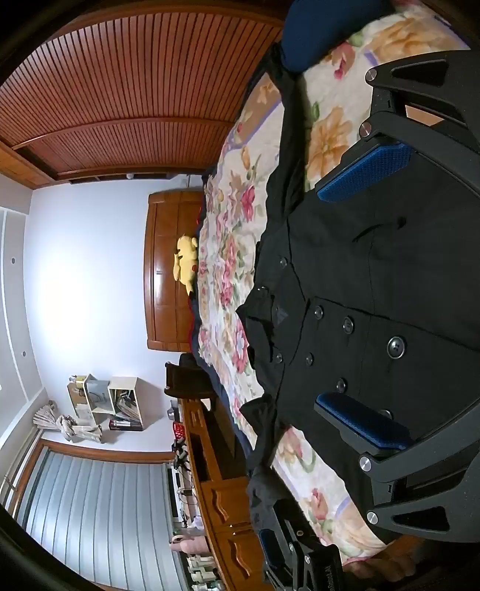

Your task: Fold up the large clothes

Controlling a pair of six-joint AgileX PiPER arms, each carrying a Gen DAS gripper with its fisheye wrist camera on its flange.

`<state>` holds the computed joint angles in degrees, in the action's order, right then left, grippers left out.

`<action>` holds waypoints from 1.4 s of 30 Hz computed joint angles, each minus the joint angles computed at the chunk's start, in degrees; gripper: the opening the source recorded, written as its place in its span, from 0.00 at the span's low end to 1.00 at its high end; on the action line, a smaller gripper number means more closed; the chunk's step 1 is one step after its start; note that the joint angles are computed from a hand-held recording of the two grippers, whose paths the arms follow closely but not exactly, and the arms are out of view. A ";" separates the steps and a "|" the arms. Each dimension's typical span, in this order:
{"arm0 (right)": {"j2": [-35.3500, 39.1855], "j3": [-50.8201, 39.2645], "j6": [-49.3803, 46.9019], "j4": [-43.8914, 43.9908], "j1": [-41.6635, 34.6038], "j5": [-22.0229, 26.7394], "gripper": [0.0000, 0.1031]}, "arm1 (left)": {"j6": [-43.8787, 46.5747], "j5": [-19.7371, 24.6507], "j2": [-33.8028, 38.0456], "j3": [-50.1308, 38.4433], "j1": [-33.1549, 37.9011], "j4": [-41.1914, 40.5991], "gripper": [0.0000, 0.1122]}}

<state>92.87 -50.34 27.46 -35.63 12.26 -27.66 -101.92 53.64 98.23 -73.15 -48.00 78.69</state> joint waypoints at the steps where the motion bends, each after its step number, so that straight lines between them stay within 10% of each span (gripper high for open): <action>1: 0.04 -0.11 0.22 -0.23 -0.01 0.12 1.00 | 0.11 -0.08 -0.03 0.00 0.04 -0.05 0.92; 42: 0.04 0.95 -0.91 1.68 -0.38 -2.29 1.00 | 1.04 0.49 0.13 -0.18 -0.18 -0.06 0.92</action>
